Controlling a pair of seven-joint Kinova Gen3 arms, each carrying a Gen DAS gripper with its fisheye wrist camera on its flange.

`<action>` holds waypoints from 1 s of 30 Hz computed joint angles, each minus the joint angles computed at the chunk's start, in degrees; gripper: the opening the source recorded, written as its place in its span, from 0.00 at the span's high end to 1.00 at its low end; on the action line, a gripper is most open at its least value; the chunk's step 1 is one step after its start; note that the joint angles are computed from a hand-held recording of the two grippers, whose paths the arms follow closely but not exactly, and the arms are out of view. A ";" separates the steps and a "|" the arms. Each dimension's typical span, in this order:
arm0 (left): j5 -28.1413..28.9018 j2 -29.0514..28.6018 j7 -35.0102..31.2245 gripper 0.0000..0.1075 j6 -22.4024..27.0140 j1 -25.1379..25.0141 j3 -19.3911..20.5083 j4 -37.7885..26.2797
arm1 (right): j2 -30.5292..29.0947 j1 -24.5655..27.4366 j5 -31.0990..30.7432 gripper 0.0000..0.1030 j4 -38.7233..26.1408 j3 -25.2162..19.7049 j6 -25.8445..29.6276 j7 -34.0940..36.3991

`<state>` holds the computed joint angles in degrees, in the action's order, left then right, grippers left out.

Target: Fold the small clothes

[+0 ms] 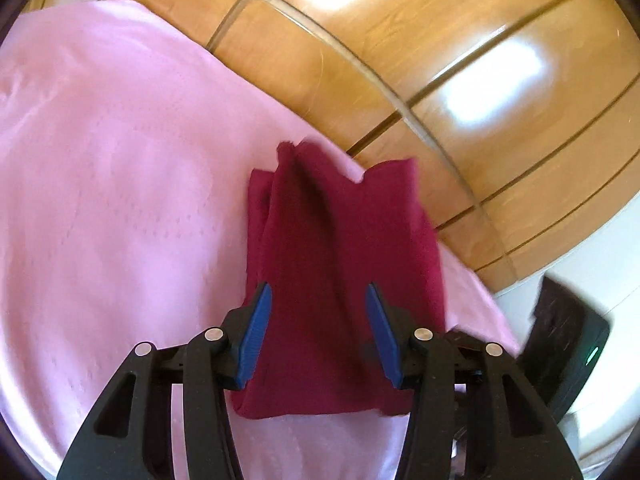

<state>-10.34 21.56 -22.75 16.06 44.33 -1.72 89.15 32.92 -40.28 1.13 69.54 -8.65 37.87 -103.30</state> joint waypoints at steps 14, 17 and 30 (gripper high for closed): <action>13.14 2.91 -16.92 0.38 2.16 -12.55 13.64 -7.19 | -12.96 21.71 -19.10 0.42 24.67 -17.55 -16.60 16.54; 13.90 6.42 -18.20 0.37 9.15 -11.29 12.34 -13.45 | -13.92 17.26 -17.53 0.43 25.85 -11.86 -16.34 12.29; -5.72 12.89 -6.25 0.86 31.10 3.49 0.41 -26.46 | -7.98 9.09 -25.23 0.43 19.65 -5.59 -11.91 22.68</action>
